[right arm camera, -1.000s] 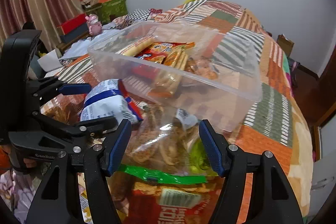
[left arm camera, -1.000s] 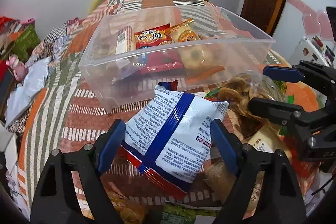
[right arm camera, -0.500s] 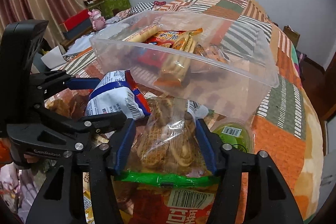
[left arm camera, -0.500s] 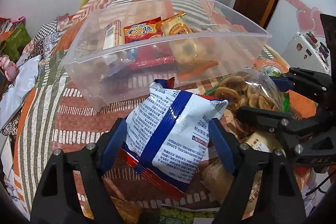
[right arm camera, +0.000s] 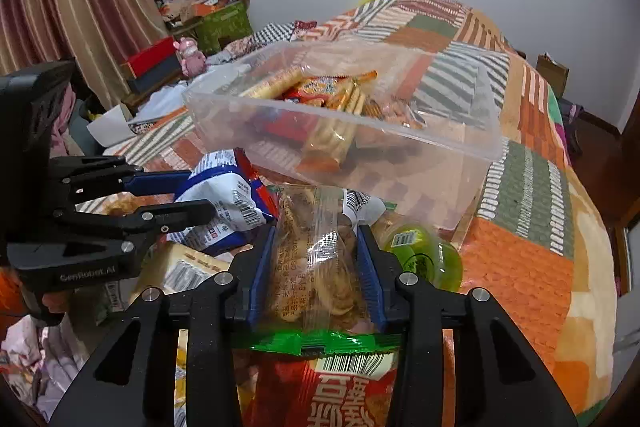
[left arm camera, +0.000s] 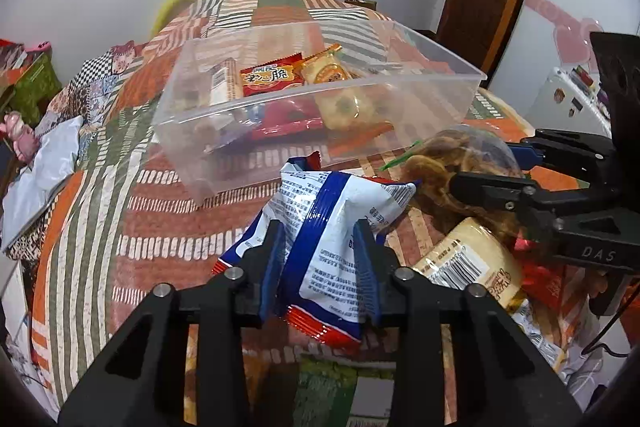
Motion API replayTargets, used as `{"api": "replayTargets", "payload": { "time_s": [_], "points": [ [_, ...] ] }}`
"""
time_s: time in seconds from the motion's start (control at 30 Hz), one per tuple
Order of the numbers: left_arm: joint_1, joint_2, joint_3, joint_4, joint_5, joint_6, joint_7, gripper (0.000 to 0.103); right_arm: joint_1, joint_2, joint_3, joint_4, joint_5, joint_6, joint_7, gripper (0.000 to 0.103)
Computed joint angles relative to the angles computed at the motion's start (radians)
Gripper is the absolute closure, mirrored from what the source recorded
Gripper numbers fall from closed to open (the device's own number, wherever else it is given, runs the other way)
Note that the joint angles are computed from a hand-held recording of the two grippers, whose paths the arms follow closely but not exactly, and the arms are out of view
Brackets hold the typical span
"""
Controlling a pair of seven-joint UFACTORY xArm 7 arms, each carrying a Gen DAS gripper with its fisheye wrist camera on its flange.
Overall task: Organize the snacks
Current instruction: 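Lift both held bags toward the clear box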
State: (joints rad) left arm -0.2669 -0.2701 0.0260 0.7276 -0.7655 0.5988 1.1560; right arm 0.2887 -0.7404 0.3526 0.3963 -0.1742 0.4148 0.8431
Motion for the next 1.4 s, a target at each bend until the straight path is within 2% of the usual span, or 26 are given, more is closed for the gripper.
{"api": "replayTargets", "payload": {
  "time_s": [0.2,0.4,0.47,0.53,0.57,0.7,0.8,0.93,1.07,1.17,1.3,1.4],
  "points": [
    [0.016,-0.019,0.014,-0.008,0.0,0.004,-0.001,0.078,-0.01,-0.038,0.013,0.002,-0.01,0.004,0.015,0.066],
    [0.039,-0.015,0.021,0.022,0.054,0.067,-0.024,0.079,-0.008,-0.054,0.0,-0.001,-0.001,0.002,0.009,0.066],
    [0.04,-0.011,0.015,0.029,0.061,0.06,-0.025,0.073,-0.003,-0.059,-0.009,-0.011,0.007,-0.005,0.007,0.066],
    [0.039,0.003,0.006,0.04,0.072,0.047,-0.03,0.046,0.0,-0.063,-0.016,-0.018,0.015,-0.011,0.004,0.066],
    [0.038,0.016,-0.003,0.048,0.084,0.036,-0.041,0.041,-0.001,-0.064,-0.018,-0.021,0.018,-0.014,0.003,0.066],
    [0.046,0.099,-0.028,0.117,0.148,0.085,-0.105,0.039,-0.001,-0.071,-0.022,-0.033,0.027,-0.022,-0.001,0.066],
    [0.057,0.152,-0.049,0.163,0.179,0.109,-0.143,0.033,0.003,-0.079,-0.027,-0.04,0.035,-0.021,-0.006,0.066],
    [0.063,0.196,-0.078,0.183,0.219,0.099,-0.166,0.024,0.003,-0.089,-0.032,-0.05,0.042,-0.026,-0.009,0.066],
    [0.08,0.246,-0.082,0.234,0.199,0.163,-0.176,0.023,0.0,-0.09,-0.031,-0.052,0.047,-0.035,-0.011,0.066],
    [0.087,0.245,-0.096,0.225,0.19,0.146,-0.159,0.026,-0.002,-0.088,-0.029,-0.052,0.05,-0.039,-0.009,0.066],
    [0.084,0.222,-0.099,0.205,0.163,0.137,-0.13,0.044,-0.003,-0.095,-0.024,-0.053,0.051,-0.04,-0.003,0.066],
    [0.08,0.174,-0.09,0.158,0.116,0.111,-0.085,0.05,-0.006,-0.103,-0.02,-0.051,0.048,-0.036,-0.001,0.066]
  ]
}}
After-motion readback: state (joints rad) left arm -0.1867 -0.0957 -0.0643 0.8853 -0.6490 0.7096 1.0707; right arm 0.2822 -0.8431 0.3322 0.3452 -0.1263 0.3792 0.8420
